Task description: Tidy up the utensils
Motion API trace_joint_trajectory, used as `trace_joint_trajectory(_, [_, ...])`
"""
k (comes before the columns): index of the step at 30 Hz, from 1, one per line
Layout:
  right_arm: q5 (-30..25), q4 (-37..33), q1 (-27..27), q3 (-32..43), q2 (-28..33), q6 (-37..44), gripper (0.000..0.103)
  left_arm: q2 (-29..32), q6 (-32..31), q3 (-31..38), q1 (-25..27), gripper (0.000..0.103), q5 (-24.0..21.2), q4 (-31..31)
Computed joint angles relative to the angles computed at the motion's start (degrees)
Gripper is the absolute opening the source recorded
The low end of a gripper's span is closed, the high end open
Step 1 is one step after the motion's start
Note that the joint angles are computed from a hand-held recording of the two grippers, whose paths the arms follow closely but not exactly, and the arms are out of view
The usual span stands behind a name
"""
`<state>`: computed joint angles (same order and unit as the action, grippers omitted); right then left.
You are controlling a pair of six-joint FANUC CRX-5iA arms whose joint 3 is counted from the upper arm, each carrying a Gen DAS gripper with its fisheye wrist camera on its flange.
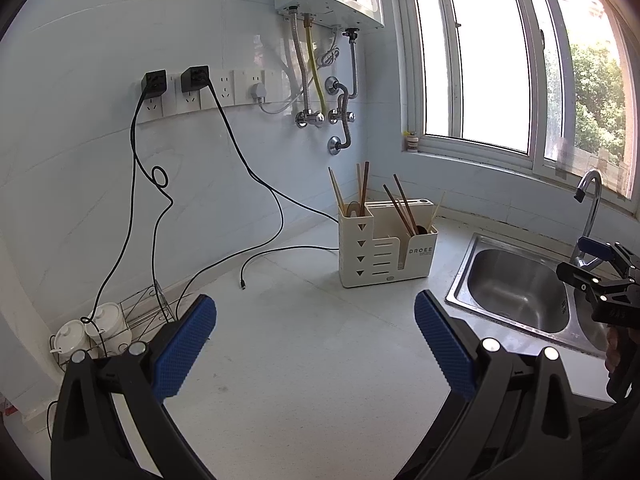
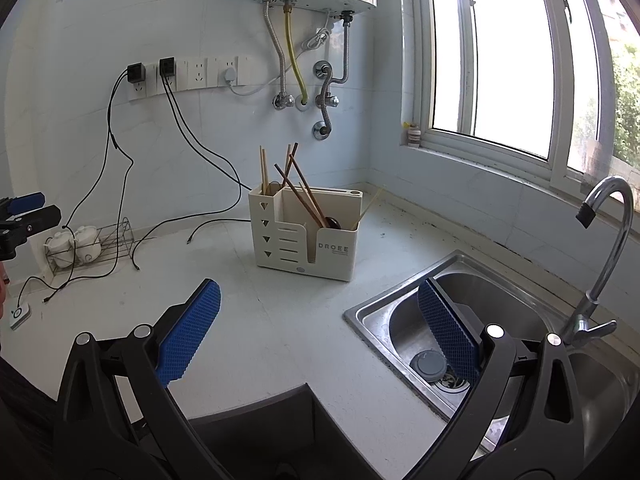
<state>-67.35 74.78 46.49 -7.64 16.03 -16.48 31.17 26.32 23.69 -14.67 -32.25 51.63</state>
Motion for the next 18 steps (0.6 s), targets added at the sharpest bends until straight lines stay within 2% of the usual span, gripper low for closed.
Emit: trace_joint_trajectory(18, [0.1, 0.2, -0.1, -0.7, -0.5, 0.2, 0.095, -0.4, -1.9, -1.0, -0.3, 0.098, 0.7, 1.8])
